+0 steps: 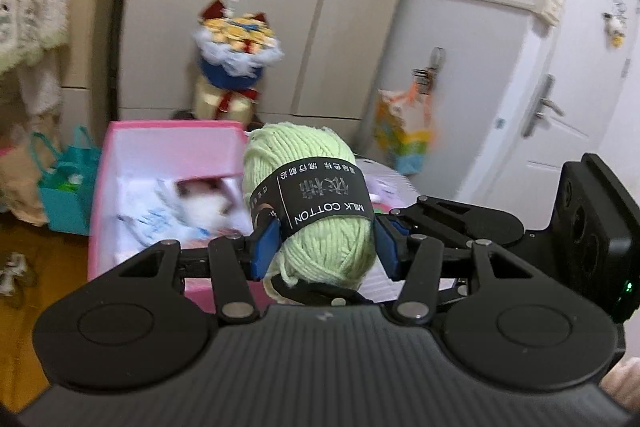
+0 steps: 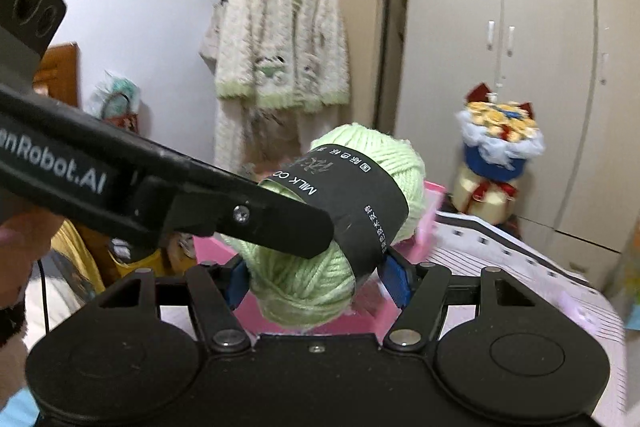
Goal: Organize soft objects
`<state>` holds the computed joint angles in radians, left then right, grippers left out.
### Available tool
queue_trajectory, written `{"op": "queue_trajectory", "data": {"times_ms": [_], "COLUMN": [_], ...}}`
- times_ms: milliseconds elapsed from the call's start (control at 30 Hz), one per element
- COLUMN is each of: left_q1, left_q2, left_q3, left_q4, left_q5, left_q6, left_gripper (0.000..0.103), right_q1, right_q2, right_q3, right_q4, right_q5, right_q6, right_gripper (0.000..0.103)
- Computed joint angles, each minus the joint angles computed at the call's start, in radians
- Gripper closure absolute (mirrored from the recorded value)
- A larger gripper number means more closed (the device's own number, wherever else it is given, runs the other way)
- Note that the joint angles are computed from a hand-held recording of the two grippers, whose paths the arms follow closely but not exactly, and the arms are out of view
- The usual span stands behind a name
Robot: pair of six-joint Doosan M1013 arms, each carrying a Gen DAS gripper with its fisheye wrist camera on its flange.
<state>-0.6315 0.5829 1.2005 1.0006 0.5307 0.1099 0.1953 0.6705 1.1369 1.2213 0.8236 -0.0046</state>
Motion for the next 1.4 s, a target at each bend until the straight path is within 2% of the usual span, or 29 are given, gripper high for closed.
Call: {"op": "queue_trajectory", "data": {"times_ms": [200,333,467,633,900,967,1067,1133,1400], "left_q1": [0.025,0.053,0.075,0.099,0.128,0.132,0.132,0.129,0.106], "left_q2": [0.017,0.03,0.054,0.078,0.091,0.091,0.088,0.091,0.076], "left_q3": [-0.025,-0.048,-0.08,-0.104,-0.103,-0.096,-0.084,-0.086,-0.08], "left_q4": [0.027,-0.03,-0.092,-0.16,-0.245,-0.256,-0.257,-0.249,-0.204], "left_q5": [0.1,0.141,0.178,0.193,0.142,0.13,0.12,0.127,0.155], "left_q6": [-0.039,0.0,0.049,0.085,0.115,0.1,0.082,0.079,0.091], "left_gripper": [0.052,0.052,0.052,0.052,0.051,0.05,0.051,0.05,0.047], "right_q1": [0.023,0.046,0.063,0.085,0.106,0.109,0.113,0.114,0.1], "right_q2": [0.121,0.178,0.268,0.349,0.409,0.402,0.353,0.326,0.251], "right_q3": [-0.207,-0.304,-0.476,-0.641,-0.772,-0.761,-0.663,-0.61,-0.477], "right_q4": [-0.082,-0.137,-0.245,-0.378,-0.53,-0.55,-0.55,-0.547,-0.506], "right_q5": [0.144,0.177,0.277,0.356,0.404,0.397,0.319,0.276,0.207], "right_q6": [0.195,0.246,0.405,0.539,0.619,0.608,0.524,0.488,0.435], "right_gripper": [0.033,0.033,0.033,0.032,0.027,0.024,0.018,0.018,0.018]}}
